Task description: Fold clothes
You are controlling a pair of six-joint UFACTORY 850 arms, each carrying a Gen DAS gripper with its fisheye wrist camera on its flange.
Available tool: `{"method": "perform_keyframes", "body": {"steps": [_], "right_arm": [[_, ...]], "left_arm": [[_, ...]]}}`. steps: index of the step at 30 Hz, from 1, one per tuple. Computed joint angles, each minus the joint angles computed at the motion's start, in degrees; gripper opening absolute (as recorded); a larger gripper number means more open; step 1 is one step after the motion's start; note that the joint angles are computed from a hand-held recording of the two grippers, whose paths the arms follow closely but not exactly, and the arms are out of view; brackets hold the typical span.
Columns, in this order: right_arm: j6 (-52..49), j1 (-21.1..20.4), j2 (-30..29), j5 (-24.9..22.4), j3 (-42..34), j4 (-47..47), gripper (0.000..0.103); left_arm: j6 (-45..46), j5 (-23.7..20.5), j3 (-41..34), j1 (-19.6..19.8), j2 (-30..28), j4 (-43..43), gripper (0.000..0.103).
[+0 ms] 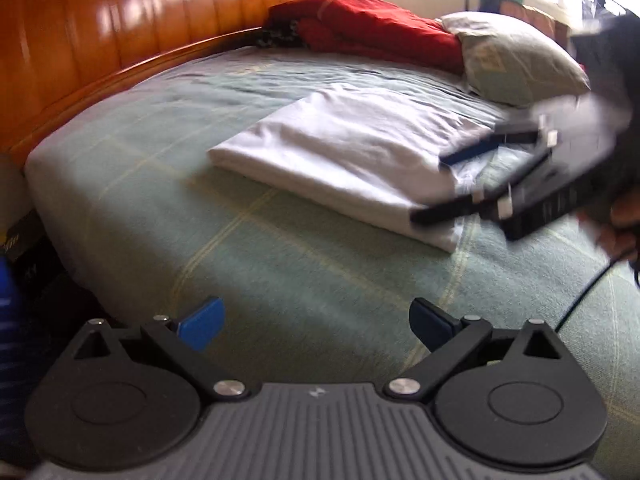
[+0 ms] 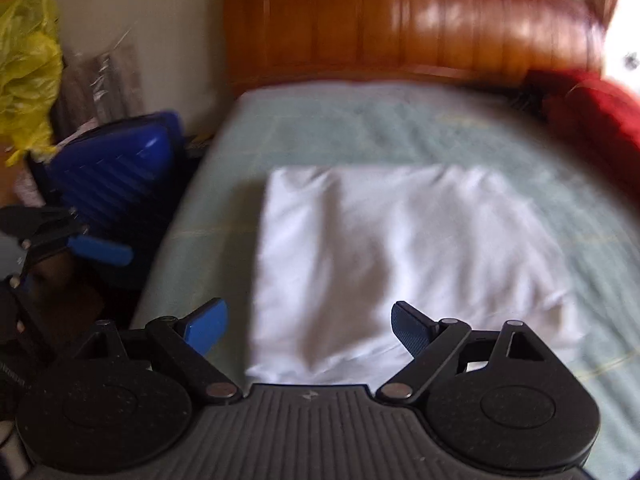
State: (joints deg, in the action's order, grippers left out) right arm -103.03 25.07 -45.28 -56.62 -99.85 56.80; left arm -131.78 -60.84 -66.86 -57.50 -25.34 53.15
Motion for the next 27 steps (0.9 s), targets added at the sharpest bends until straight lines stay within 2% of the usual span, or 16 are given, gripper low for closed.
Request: {"method": "perform_keyframes", "body": {"steps": [4, 8, 12, 15, 18, 21, 23, 25, 27], "right_arm": [[2.11, 0.43, 0.53, -0.2, -0.22, -2.13, 0.093], [3.53, 0.51, -0.11, -3.2, -1.89, 2.33, 0.094], [12.57, 2.64, -2.83, -2.21, -5.19, -5.46, 0.094], [9.92, 2.2, -0.41, -1.41, -1.88, -3.3, 0.094], [9.52, 1.5, 0.71, -5.44, -0.56, -0.56, 0.094], [13.42, 2.28, -0.21, -9.69, -2.17, -4.68, 0.094], [14.11, 2.65, 0.04, -8.74, -2.4, -6.24, 0.094], [12.51, 1.64, 0.21, -6.43, -2.86, -3.65, 0.094], [15.6, 1.02, -2.1, -3.7, -6.73, -1.87, 0.095]], "left_arm": [[-2.85, -1.2, 0.78, -1.11, 0.49, 0.29, 0.1], [-3.22, -1.88, 0.67, -1.72, 0.3, 0.88, 0.1], [-2.05, -3.11, -0.13, -2.5, -0.31, 0.45, 0.1], [-2.21, -3.59, -0.2, -3.09, -0.44, 0.59, 0.1], [-1.99, -3.23, -0.37, -3.04, -0.6, 0.93, 0.1], [-1.89, -2.59, -0.57, -3.22, -0.73, 1.35, 0.1], [-2.03, -2.28, -0.72, -3.45, -0.77, 1.63, 0.1], [-1.91, -2.31, -1.04, -3.5, -1.0, 2.2, 0.1], [-1.53, -1.86, -1.36, -3.31, -1.3, 2.9, 0.1]]}}
